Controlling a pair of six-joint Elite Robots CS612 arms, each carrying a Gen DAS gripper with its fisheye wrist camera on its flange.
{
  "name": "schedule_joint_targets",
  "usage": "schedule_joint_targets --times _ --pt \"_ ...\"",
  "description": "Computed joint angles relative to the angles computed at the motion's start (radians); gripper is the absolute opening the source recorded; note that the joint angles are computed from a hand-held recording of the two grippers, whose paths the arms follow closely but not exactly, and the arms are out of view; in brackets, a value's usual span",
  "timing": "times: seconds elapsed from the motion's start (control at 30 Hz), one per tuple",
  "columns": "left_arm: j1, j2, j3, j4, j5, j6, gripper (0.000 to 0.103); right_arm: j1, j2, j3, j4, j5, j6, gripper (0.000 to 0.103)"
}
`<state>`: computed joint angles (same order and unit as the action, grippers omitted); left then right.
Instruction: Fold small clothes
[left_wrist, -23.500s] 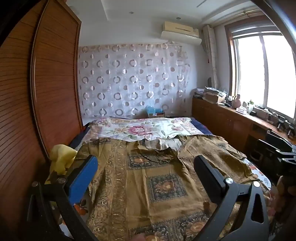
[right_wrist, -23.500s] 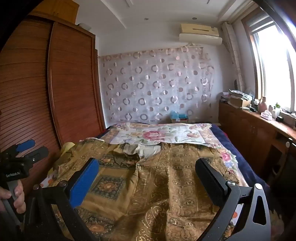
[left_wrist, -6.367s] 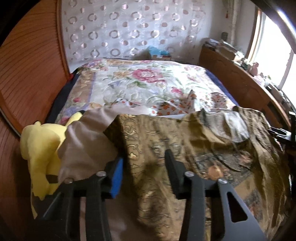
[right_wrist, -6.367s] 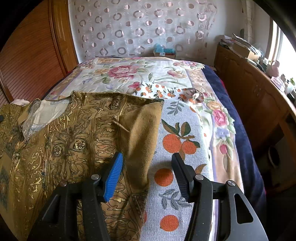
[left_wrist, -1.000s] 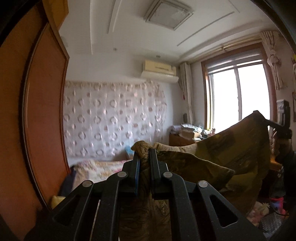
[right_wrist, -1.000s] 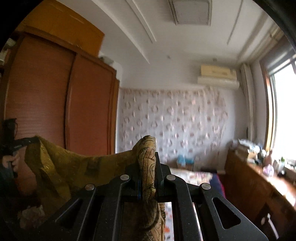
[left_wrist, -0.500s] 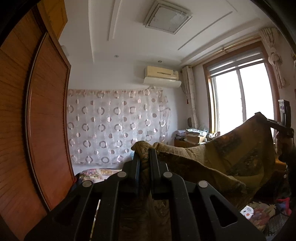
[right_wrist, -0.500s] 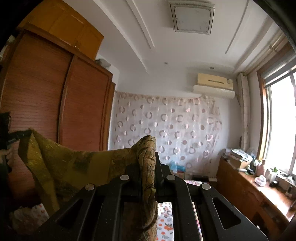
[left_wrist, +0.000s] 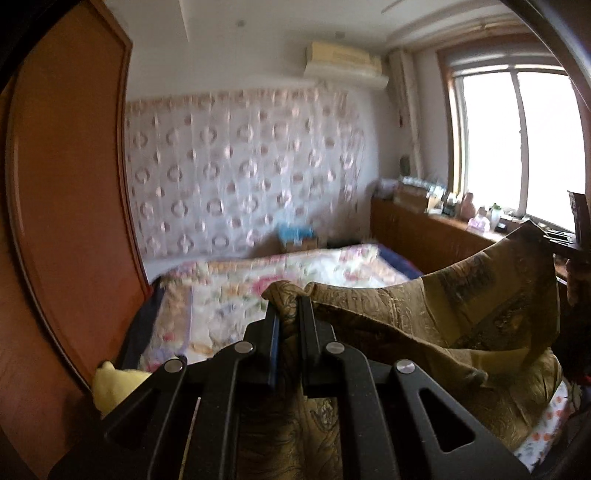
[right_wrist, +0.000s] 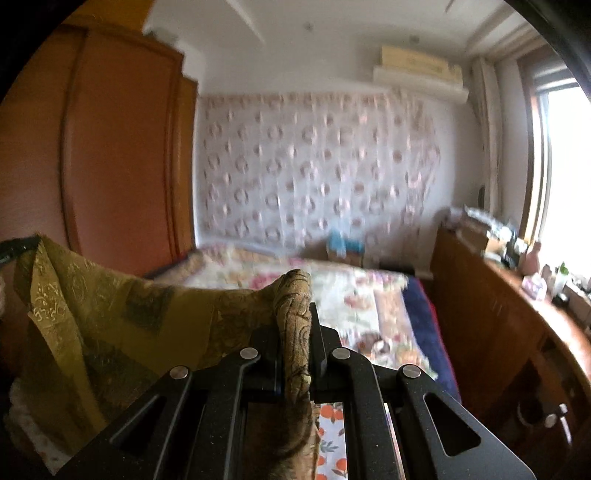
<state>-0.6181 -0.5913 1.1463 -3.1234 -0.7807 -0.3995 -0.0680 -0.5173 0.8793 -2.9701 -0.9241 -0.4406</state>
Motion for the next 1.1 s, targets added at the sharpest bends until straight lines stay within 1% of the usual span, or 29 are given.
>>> schedule_joint_targets --times 0.1,0.17,0.27,0.3,0.33,0.4,0.43,0.47,0.57,0.6,0.67,0.77,0.9,0.97,1.0,1.03,1.07,1.1 --pt "0.035 0.050 -0.079 0.108 -0.050 -0.053 0.010 0.027 0.060 -0.130 0.150 -0.068 -0.042 0.009" --pt "0.050 0.074 -0.113 0.161 -0.080 -0.075 0.010 0.042 0.100 -0.222 0.247 -0.102 -0.062 0.009" --pt "0.067 0.105 -0.161 0.233 -0.114 -0.104 0.010 0.059 0.140 -0.339 0.365 -0.142 -0.085 0.009" --pt "0.072 0.113 -0.174 0.246 -0.120 -0.111 0.010 0.063 0.151 -0.366 0.389 -0.153 -0.090 0.009" --pt "0.072 0.115 -0.175 0.251 -0.122 -0.117 0.010 0.066 0.146 -0.355 0.388 -0.164 -0.092 0.009" --pt "0.077 0.127 -0.197 0.275 -0.128 -0.120 0.010 0.070 0.157 -0.395 0.416 -0.181 -0.087 0.009" --pt "0.079 0.128 -0.201 0.279 -0.129 -0.120 0.010 0.074 0.185 -0.453 0.443 -0.189 -0.081 0.009" --pt "0.081 0.130 -0.204 0.282 -0.128 -0.120 0.010 0.076 0.198 -0.483 0.455 -0.194 -0.071 0.009" --pt "0.085 0.132 -0.207 0.278 -0.112 -0.121 0.010 0.080 0.187 -0.468 0.431 -0.194 -0.048 0.009" --pt "0.088 0.134 -0.213 0.279 -0.107 -0.122 0.010 0.080 0.177 -0.447 0.416 -0.193 -0.048 0.009" --pt "0.097 0.142 -0.225 0.289 -0.111 -0.123 0.010 0.086 0.171 -0.445 0.418 -0.204 -0.058 0.009" --pt "0.103 0.152 -0.239 0.333 -0.134 -0.135 0.010 0.096 0.161 -0.433 0.462 -0.240 -0.096 0.009" --pt "0.110 0.162 -0.251 0.383 -0.174 -0.158 0.010 0.104 0.178 -0.468 0.536 -0.276 -0.110 0.009" --pt "0.113 0.157 -0.242 0.399 -0.199 -0.184 0.014 0.104 0.174 -0.467 0.573 -0.293 -0.096 0.011" --pt "0.112 0.152 -0.236 0.410 -0.201 -0.198 0.017 0.108 0.182 -0.490 0.598 -0.313 -0.084 0.019" --pt "0.111 0.147 -0.228 0.417 -0.197 -0.207 0.023 0.109 0.209 -0.554 0.643 -0.329 -0.075 0.024" --pt "0.108 0.139 -0.212 0.407 -0.194 -0.210 0.030 0.109 0.217 -0.578 0.665 -0.330 -0.068 0.024" --pt "0.107 0.130 -0.193 0.387 -0.201 -0.208 0.034 0.103 0.201 -0.559 0.687 -0.299 -0.090 0.024"
